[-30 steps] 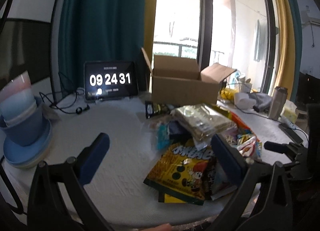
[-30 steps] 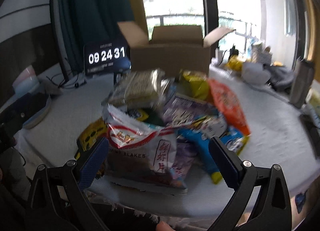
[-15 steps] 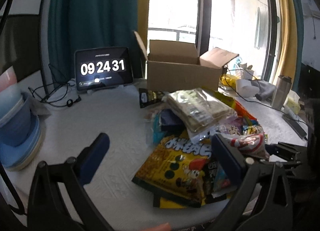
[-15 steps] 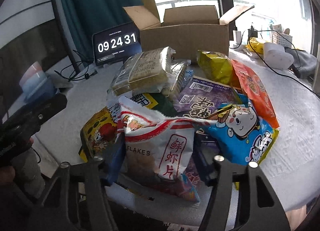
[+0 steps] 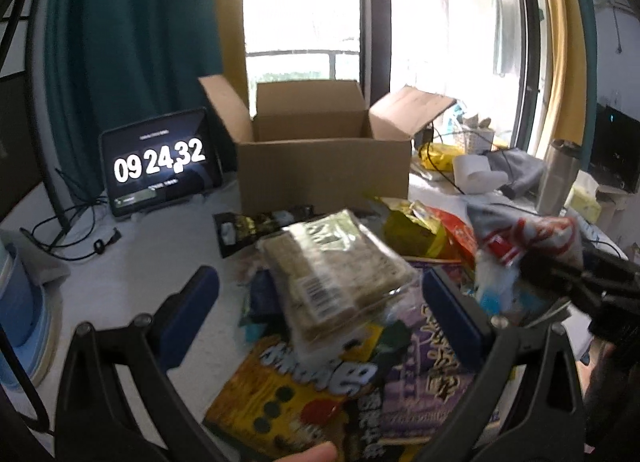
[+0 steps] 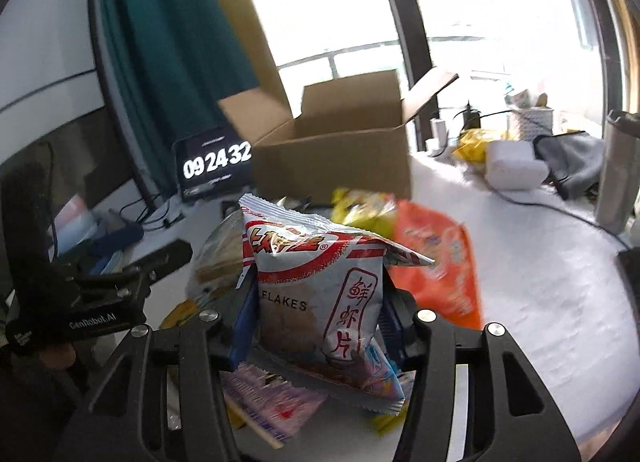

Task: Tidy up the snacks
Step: 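Grasp the white-red FLAKES bag with the right gripper while the left grasps the clear cracker pack, then carry both packs over the cardboard box and open both grippers to drop them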

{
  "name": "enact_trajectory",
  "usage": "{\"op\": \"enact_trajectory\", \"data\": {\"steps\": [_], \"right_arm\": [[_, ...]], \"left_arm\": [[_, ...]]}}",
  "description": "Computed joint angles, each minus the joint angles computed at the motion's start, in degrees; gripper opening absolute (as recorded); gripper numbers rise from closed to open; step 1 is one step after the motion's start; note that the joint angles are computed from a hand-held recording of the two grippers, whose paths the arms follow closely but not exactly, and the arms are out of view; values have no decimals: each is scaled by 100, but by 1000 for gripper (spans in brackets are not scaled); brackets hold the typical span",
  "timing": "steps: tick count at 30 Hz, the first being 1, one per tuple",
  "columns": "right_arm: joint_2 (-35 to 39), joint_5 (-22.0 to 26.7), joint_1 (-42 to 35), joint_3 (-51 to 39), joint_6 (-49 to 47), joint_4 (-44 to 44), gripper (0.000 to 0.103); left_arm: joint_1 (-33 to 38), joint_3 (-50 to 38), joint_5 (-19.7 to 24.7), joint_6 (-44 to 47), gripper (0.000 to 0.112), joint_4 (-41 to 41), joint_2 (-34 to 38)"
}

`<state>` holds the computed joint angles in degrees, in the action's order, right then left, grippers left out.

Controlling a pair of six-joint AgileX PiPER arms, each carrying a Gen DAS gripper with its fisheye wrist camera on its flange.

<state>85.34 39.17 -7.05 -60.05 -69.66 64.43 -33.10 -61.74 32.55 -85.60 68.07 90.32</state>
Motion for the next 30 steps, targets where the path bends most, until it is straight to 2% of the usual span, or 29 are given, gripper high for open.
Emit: {"op": "enact_trajectory", "data": {"steps": [4, 8, 12, 16, 20, 22, 30], "right_arm": [[372, 153, -286, -422, -57, 45, 55], [768, 341, -506, -878, -87, 113, 55], [1111, 478, -681, -1285, -121, 181, 56], [1457, 584, -787, -1680, -24, 123, 56], [1610, 636, -829, -1846, -14, 114, 56], [1656, 648, -834, -1899, -7, 111, 56], [1589, 546, -701, -1961, -38, 156, 56]], "left_arm": [[184, -785, -68, 1082, 103, -1098, 545], [390, -1762, 305, 2233, 103, -2331, 1228], [509, -2277, 608, 2379, 103, -2629, 1621], [711, -2833, 862, 3105, 103, -3378, 2079], [758, -2953, 896, 3187, 101, -3422, 2223], [760, -2899, 867, 3186, 88, -3380, 2194], [870, -2448, 471, 3329, 78, -3487, 1736]]}}
